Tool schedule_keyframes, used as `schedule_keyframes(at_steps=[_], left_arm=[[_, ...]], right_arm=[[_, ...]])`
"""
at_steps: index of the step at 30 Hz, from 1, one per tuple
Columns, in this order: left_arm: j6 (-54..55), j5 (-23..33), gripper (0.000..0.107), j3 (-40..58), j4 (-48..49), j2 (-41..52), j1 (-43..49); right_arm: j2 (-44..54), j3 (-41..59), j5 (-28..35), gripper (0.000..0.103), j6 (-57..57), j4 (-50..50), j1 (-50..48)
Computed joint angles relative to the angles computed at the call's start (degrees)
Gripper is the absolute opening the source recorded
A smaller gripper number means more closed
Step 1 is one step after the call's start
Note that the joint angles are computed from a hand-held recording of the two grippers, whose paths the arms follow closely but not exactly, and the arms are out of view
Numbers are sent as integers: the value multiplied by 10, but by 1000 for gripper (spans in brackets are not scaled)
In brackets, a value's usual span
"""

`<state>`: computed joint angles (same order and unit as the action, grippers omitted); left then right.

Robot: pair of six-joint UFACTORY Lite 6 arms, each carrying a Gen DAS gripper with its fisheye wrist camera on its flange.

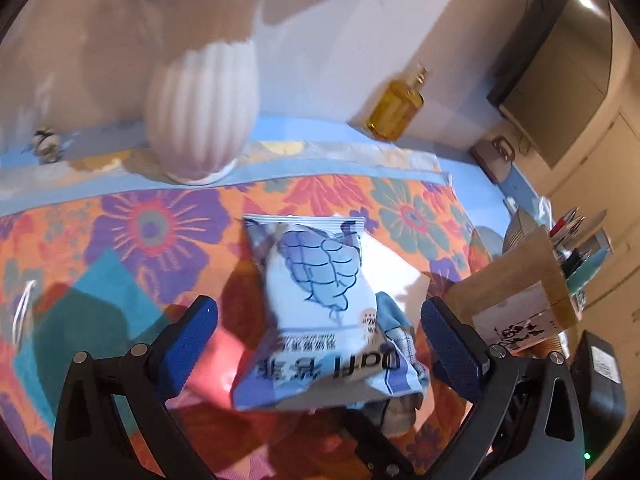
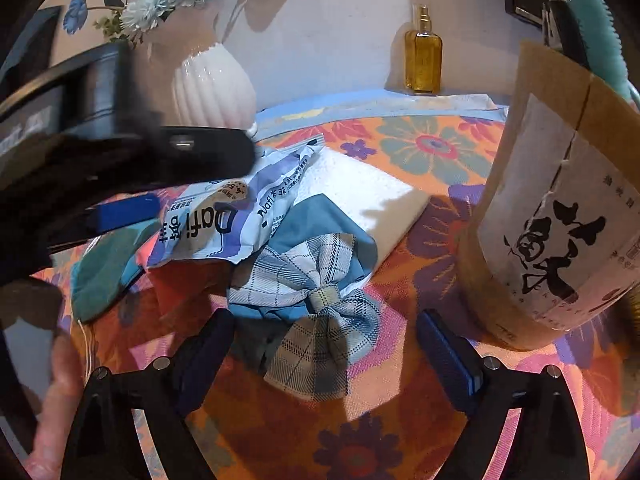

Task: Organize soft objects
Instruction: 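Grasp the white Dafi printed bag with the left tool while the right tool grasps the blue plaid bow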

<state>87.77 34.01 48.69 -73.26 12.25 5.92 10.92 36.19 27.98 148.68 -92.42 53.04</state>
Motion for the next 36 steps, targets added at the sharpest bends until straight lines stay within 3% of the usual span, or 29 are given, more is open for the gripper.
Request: schedule_keyframes(at_steps=[3,4,6,8,9,12,15,17,19,21,26,30,33,36], left_arm=[[33,-61,98,-5,-27,3,-31],[50,-54,95,-6,-38,8,-25],[42,-7,70,15,-24,44,-7],[44,7,66,22,-27,61,0],[78,-1,59,8,-58,53,0],[114,-25,54,-16,-82,27,-15],[111,-4,53,-37,-63,-8,-10],[112,9,53,-58,-60,-46,-2],[95,29,53,-79,-43,-93,16],[80,68,53,-109,-15,-150,52],[56,198,53,-186,90,-284,224],[112,297,53,-255,155,-362,378],[157,321,53,-284,195,-368,461],[208,314,53,-302,211,-339,516]], right_arm=[[29,34,0,91,-49,28,-12],[39,45,6,86,-66,39,-10],[40,49,12,78,-73,39,-4],[52,56,16,62,-58,20,2],[51,56,17,58,-55,15,5],[43,46,21,50,-47,11,11],[37,35,24,42,-25,-11,16],[10,-1,24,30,51,-83,22],[-29,-44,44,29,135,-156,37],[-77,-89,86,29,177,-167,76],[-134,-136,169,29,113,-26,222],[-174,-167,182,29,96,25,299],[-191,-178,166,29,80,77,332],[-220,-212,103,29,120,77,340]])
